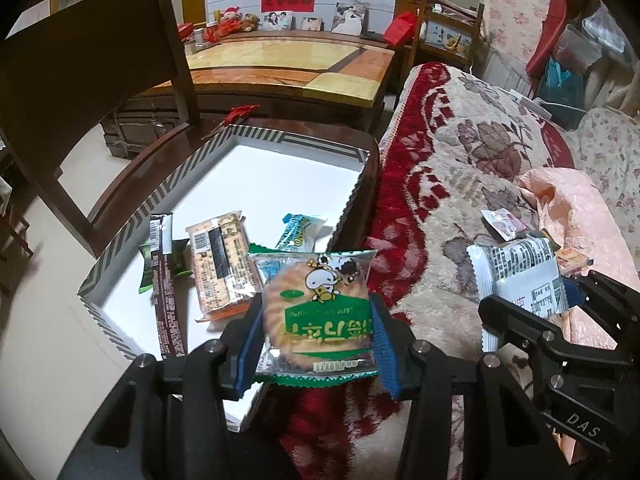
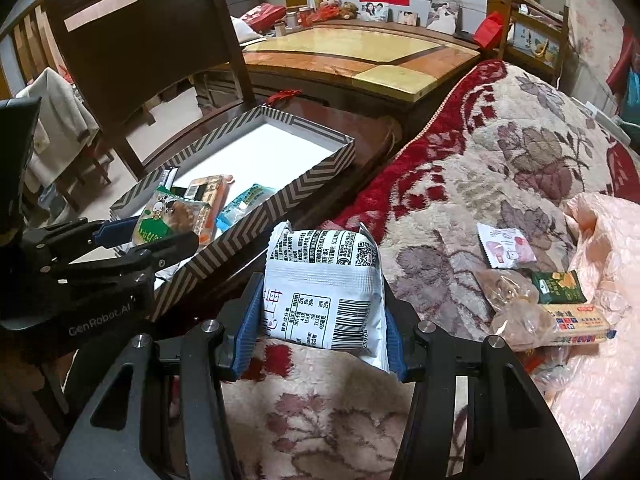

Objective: Organize snacks
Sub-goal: 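Carry bread roll and white packet over the white tray with both tools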

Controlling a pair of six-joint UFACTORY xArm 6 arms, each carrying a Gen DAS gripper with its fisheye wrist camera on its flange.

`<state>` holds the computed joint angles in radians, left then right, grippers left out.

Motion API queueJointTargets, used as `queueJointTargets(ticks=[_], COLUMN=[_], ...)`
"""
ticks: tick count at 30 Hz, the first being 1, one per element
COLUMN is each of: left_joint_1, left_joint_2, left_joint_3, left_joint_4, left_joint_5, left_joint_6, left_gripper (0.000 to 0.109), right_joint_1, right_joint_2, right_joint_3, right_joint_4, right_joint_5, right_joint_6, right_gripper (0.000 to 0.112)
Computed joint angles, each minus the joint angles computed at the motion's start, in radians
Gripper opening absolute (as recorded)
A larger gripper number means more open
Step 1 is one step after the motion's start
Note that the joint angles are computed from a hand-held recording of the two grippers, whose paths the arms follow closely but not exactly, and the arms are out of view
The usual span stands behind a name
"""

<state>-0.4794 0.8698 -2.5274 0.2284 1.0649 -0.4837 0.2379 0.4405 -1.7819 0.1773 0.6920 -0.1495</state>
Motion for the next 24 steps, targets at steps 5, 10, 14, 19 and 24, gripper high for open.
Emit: queueJointTargets(ticks=[5,10,14,19,24], left_joint_1=[-0.007,-0.009,-0.009,-0.004,0.003], left_joint_2=[-0.005,0.002,0.004,0.001,-0.012], left_joint_3=[0.006,-0.008,-0.011,-0.006,0.021], left_joint_4=[0.0,0.001,0.001,0.002,-0.004], left_joint_5=[-0.006,0.0,0.002,-0.001,-0.012], left_joint_6=[0.005,0.008,0.006,-0.002,-0.008], left_gripper=[0.051,0.051,0.051,0.051,0.051], right_joint_1=[-0.007,-0.012,-0.013,-0.013,-0.006], right_joint_2=[-0.016,-0.025,-0.025,-0.025,-0.008], right_joint_3=[0.018,0.027,0.026,0.025,-0.003], right_joint_4=[0.002,-0.001,-0.004,0.001,-0.004], right_joint_5=[-0.009,-0.013,-0.008,-0.004,0.012], right_joint_6=[0.003,0.012,0.014,0.01,0.006], right_gripper=[0.052,0.052,0.052,0.052,0.052])
